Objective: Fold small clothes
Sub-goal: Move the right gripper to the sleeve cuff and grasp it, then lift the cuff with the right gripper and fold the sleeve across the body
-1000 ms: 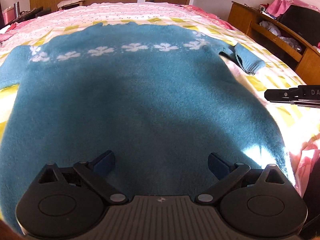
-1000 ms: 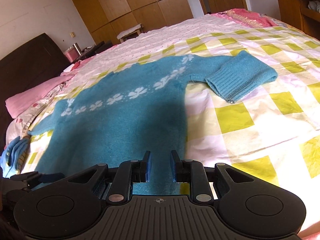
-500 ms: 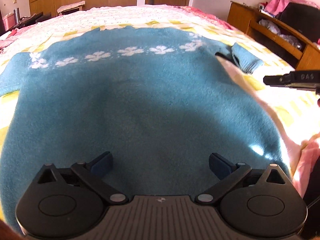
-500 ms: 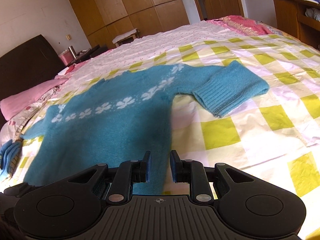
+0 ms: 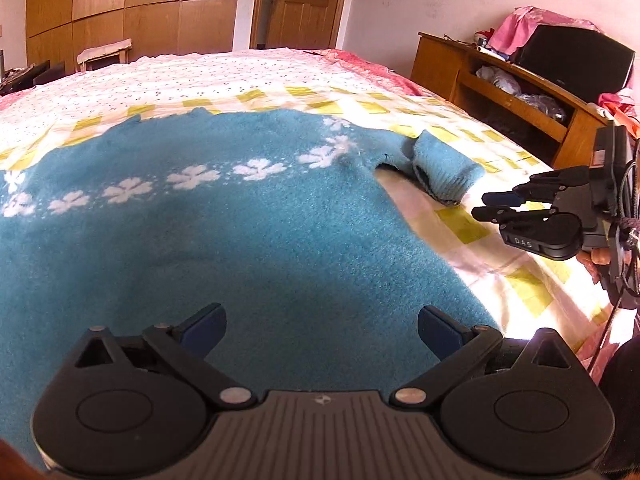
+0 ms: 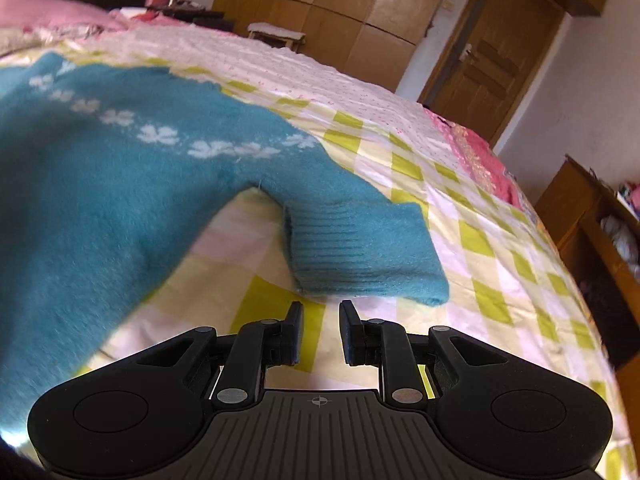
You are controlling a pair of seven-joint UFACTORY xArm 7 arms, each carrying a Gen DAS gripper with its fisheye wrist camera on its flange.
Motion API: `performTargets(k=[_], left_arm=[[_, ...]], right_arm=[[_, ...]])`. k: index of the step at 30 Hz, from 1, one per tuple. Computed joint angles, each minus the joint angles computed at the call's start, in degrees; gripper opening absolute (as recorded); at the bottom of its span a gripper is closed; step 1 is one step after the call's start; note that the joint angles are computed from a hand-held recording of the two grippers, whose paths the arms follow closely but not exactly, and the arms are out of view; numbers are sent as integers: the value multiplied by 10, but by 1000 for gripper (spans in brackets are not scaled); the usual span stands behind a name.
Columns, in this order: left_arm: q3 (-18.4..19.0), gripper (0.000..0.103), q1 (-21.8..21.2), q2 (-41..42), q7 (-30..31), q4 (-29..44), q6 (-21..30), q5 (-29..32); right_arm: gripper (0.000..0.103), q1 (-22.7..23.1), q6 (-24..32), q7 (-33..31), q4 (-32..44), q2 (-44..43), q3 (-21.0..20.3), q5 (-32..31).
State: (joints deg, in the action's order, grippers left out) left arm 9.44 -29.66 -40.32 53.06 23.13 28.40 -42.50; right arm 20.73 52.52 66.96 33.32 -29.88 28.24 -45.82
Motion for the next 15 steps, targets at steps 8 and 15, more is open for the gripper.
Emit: performTargets(k=[8,15], left_arm=[[7,103,-14,24,34,16,18,-26],[2,103,1,24,56,19,39,-51]], right_arm=[[28,9,16,-136,11,51,-21,-63],[28,6,12,-189,29,94,-34,-121]])
